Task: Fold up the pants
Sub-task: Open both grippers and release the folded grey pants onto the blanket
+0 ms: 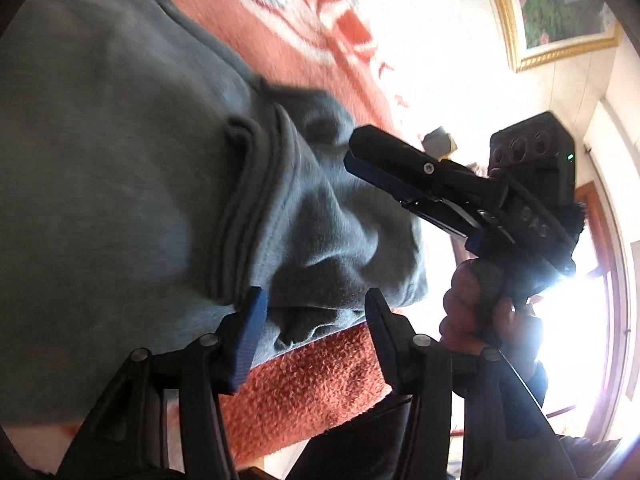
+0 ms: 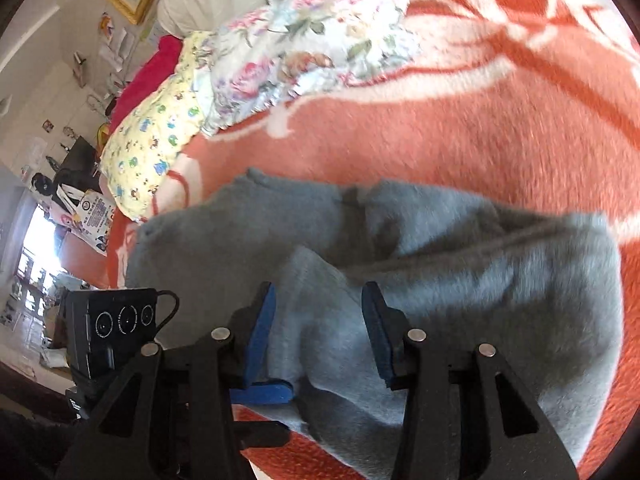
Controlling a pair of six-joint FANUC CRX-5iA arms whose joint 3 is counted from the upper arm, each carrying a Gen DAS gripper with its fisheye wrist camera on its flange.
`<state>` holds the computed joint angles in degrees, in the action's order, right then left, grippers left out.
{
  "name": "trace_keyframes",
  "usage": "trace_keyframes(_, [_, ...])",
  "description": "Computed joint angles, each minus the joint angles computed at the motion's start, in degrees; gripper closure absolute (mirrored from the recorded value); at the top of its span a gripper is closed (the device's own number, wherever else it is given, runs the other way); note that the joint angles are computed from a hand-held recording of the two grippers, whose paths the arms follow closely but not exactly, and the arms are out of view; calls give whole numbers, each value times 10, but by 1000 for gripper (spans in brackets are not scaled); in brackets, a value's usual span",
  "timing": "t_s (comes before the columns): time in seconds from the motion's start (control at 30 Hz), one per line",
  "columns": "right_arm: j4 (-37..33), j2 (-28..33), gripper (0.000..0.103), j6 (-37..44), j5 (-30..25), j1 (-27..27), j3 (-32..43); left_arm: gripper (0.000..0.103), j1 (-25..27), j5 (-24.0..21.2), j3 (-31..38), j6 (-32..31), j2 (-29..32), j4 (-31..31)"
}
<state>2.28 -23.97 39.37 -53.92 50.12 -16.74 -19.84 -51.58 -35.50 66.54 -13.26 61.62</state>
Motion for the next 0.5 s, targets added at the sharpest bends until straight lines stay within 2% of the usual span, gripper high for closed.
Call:
trace_keyframes(0.1, [1, 20, 57, 16, -8, 5, 24, 43, 25, 16, -32, 24, -52, 1])
trace_keyframes(0.4, [-17, 90, 56, 78, -25, 19, 98, 43, 136, 17, -110, 97, -190, -10])
trace_keyframes(0.47, [-19, 108, 54, 90, -30, 23, 116, 43, 162, 10, -120, 111, -212, -18])
trace_keyframes(0.5, [-21, 113, 52, 95, -31, 24, 122, 43, 156, 24, -114, 122, -206, -24])
